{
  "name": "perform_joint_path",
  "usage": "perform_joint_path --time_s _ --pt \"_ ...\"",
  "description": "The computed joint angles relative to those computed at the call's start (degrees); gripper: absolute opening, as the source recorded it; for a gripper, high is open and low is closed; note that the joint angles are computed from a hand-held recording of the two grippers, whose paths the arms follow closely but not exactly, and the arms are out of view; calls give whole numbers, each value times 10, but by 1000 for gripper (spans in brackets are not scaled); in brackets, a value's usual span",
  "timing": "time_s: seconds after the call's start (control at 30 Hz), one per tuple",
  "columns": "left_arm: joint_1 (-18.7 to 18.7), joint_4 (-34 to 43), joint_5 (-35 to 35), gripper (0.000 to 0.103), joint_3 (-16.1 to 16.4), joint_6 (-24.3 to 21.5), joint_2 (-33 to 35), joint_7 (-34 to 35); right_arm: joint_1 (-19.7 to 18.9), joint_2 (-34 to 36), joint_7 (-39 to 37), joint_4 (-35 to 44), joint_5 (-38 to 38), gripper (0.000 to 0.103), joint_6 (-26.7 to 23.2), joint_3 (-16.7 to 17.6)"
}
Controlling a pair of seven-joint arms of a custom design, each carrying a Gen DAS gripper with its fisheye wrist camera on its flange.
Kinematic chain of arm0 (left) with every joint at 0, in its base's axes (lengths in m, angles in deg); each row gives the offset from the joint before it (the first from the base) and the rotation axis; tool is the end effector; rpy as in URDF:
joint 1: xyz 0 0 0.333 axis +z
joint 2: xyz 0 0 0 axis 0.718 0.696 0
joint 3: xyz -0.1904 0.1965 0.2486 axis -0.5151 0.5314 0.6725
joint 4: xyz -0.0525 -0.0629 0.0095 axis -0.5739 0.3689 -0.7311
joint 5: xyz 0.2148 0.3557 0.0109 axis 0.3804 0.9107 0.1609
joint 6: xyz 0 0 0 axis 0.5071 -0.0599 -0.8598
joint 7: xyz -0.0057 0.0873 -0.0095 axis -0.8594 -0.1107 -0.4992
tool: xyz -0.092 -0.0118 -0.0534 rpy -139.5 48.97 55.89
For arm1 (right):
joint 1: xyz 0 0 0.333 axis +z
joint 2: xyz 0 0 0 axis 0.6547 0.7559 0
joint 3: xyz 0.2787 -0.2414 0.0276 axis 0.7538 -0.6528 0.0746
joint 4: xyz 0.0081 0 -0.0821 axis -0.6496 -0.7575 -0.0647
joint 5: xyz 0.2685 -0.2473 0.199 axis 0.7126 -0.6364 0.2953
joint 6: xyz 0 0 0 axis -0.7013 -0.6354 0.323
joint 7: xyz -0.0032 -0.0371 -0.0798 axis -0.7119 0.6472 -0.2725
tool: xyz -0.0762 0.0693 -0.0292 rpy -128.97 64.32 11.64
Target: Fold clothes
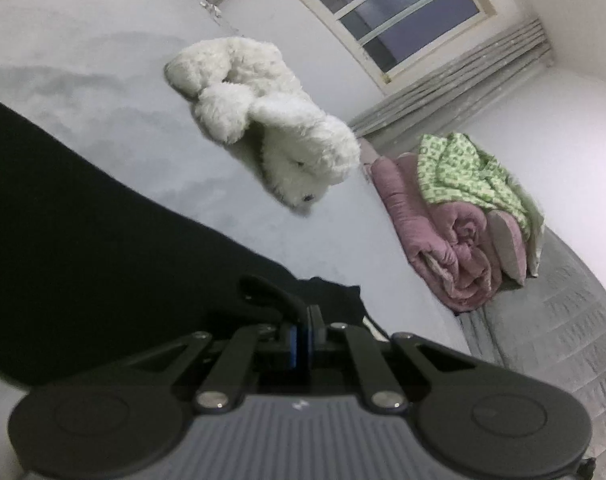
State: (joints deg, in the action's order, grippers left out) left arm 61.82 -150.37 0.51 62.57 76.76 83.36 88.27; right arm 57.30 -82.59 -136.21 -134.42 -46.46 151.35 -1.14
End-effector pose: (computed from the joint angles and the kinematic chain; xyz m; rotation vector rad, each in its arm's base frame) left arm 0.7950 0.0140 0.4076 1.7723 -1.7706 1.6102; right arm 0.5622 0.2152 0.4627 -1.4257 2.0014 -0.9406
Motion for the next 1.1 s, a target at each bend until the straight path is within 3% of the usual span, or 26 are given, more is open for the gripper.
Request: perform_joint_path --time_s 0.2,0.23,0.27,0.3,0.43,0.53,0.63,0.67,0.8,0.93,1.1 --pt "-3 -3 14 5 4 -2 -1 -12 29 32 -162 25 -14 52 -92 10" --pt "-4 -1 17 5 5 -3 0 -17 31 34 -170 25 -19 48 -99 8" --pt "-4 0 20 5 6 -4 1 -21 34 36 -178 25 -25 33 -106 7" --pt "-2 4 24 5 5 -13 4 -26 36 38 -186 27 -23 8 -120 6" --pt "12 15 24 4 -2 -61 11 -28 34 18 -179 17 -17 5 -149 1" --pt "-4 30 77 4 15 -81 14 -48 24 9 -196 11 6 5 -149 2" --pt "-21 33 126 5 28 -70 16 -66 16 18 -247 15 60 8 -128 3" --pt "-17 35 127 4 24 -74 17 -65 16 16 -247 14 61 15 -122 3" --pt "-2 39 114 5 11 -88 22 -58 -8 -22 -188 -12 80 47 -10 -8" --pt "-3 35 111 5 10 -80 21 -56 -39 -26 -63 -8 45 47 90 -19" --pt "-2 28 98 5 6 -71 18 -43 -59 47 11 51 64 47 151 -43"
